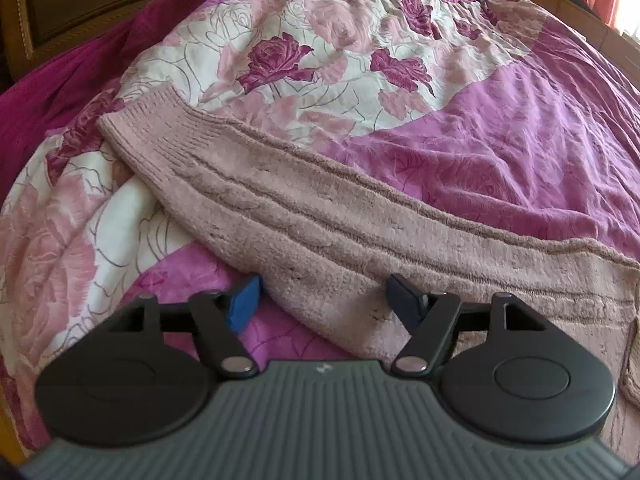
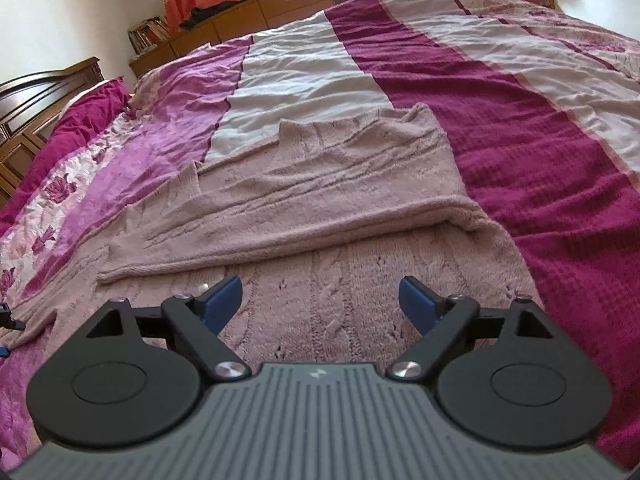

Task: Fold small clothes
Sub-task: 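Move the left gripper to the other sleeve lying on the floral cover, then close the left gripper on the sleeve cuff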

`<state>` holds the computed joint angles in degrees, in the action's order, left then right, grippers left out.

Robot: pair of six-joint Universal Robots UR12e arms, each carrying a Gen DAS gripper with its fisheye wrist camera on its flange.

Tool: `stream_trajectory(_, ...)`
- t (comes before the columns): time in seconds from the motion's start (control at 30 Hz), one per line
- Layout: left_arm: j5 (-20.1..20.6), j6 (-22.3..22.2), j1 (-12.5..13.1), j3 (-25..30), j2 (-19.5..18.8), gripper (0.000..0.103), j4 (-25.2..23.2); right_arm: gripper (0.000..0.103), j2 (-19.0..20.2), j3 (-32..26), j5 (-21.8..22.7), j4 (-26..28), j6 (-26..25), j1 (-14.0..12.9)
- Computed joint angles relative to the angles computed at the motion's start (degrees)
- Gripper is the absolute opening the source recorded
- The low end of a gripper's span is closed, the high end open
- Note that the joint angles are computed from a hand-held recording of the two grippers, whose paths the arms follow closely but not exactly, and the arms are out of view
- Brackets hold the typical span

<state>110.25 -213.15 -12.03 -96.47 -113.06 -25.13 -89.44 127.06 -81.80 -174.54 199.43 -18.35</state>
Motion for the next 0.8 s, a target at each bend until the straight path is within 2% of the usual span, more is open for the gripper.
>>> stream_trajectory(0.8,1.71,2.36,-0.16,1.26,-1.55,0.072,0.88,0.096,1.37,-0.71,-1.13,0.63,-0.22,0.74)
